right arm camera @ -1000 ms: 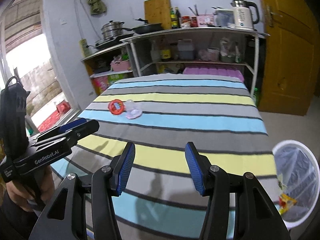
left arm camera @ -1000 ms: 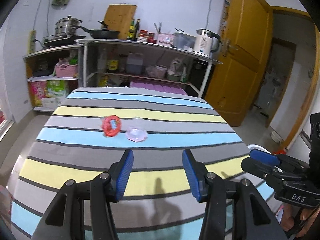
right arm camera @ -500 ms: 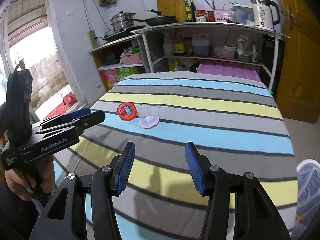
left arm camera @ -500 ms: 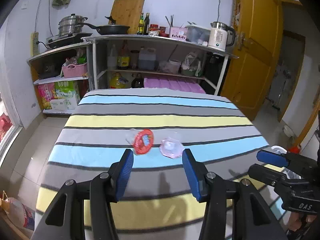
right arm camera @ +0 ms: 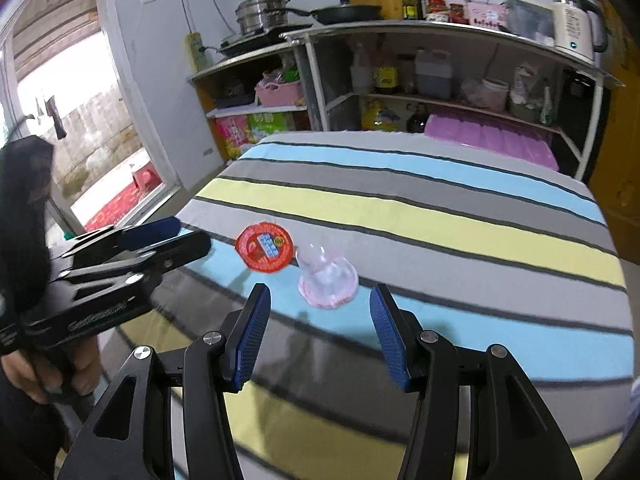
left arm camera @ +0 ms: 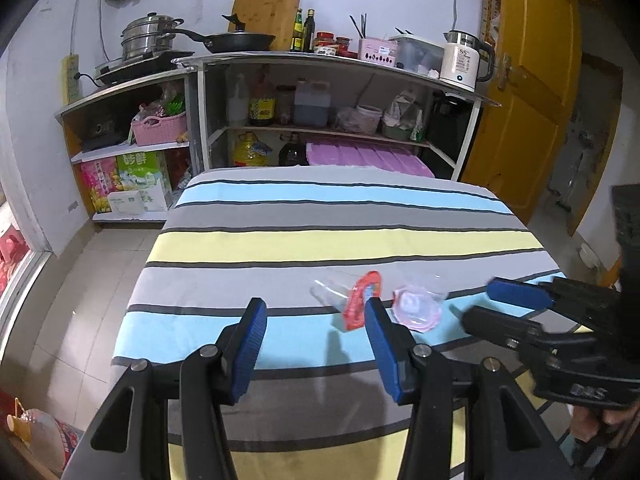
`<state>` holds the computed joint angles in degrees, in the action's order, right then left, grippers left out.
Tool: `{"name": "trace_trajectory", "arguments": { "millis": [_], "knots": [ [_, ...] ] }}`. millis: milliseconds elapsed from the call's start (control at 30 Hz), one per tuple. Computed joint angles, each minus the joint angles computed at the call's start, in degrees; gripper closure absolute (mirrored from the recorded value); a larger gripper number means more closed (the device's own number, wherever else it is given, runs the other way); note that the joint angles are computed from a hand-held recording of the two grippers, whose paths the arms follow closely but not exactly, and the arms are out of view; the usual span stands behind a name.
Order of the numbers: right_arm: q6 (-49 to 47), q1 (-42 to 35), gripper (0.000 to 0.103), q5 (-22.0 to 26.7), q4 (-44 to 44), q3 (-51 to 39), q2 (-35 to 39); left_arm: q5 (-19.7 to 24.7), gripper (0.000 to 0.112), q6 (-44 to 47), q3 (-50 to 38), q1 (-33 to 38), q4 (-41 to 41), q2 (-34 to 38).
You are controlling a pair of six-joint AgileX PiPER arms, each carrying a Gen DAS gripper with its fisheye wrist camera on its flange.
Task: Collect trash
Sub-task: 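Grasp the red ring lid with the left tool while the right tool grasps the clear cup, then carry the red lid and clear cup over the white bin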
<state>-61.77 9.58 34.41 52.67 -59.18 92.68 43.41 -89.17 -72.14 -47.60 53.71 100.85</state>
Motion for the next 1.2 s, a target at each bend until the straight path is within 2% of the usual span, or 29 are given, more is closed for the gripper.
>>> {"name": "trace_trajectory", "arguments": {
  "millis": [133,267,533,700,1033,1200],
  "knots": [
    [3.9,3.0,0.052,-2.0,-3.0,-4.1,5.0,-2.6,0.062,-0.2,1.9,2.1,-0.2,-0.7],
    [9.5,4.8,0.069,-3.5,-8.5,-7.6,8.9,-5.1,0.062,0.5,2.1,3.6,-0.2,-0.4],
    [10.1,2.9,0.069,-2.9,-8.8,-7.3,8.1,-7.1,0.062,10.1,-4.7,4.7,-5.8,4.6],
    [6.6,0.3,0.069,-0.8,-5.8,-4.8,4.8,-5.3,0.057,19.2,-12.2,5.3,-10.6,10.0],
    [2.7,-4.4,0.069,3.0,-2.7,-3.3,2.7,-3.6,0.057,25.1,-20.1,7.5,-15.5,17.0],
    [1.8,-6.1,0.069,3.7,-1.7,-3.1,2.5,-3.7,0.058,23.8,-19.7,7.5,-15.6,17.3]
  ]
}}
